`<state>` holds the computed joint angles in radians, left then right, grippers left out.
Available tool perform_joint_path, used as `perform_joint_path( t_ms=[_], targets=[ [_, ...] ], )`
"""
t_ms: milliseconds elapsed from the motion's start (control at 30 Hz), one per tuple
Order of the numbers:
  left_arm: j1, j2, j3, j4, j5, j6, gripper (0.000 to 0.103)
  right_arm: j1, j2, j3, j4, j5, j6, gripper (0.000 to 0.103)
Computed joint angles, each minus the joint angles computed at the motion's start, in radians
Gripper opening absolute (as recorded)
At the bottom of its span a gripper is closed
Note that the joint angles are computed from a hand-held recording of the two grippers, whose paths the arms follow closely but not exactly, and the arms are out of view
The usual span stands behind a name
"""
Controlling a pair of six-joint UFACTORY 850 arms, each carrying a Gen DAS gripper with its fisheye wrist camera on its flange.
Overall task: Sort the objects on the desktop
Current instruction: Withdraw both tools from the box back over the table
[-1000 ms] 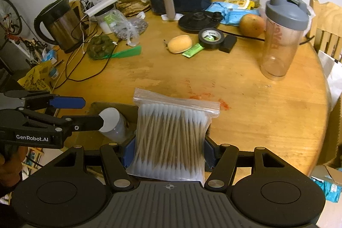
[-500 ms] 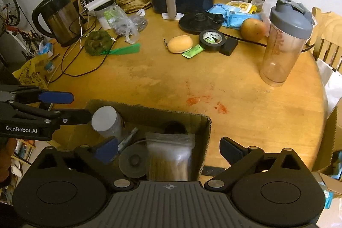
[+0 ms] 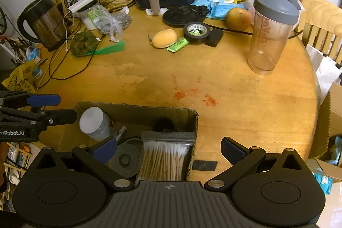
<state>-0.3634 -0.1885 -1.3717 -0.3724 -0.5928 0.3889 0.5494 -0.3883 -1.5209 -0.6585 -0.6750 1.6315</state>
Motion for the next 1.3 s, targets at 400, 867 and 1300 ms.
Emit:
perform_joint_path(
  t_ms=[400,867,1300],
  targets=[
    [0.009,-0.023,-0.034,0.004,0.001,-0.004,0.068,-0.020,-0.013,-0.017,0.020,-0.046,-0.026,0.103],
    [0.020,-0.052,-0.068,0.057,-0.016,-0.081,0.068,-0.082,-0.017,-0.016,0.017,-0.051,-0.093,0.103],
    [0.010,-0.155,-0.201,0.106,-0.020,-0.085,0.068,-0.137,-0.037,-0.034,0.065,-0.005,-0.209,0.103]
  ],
)
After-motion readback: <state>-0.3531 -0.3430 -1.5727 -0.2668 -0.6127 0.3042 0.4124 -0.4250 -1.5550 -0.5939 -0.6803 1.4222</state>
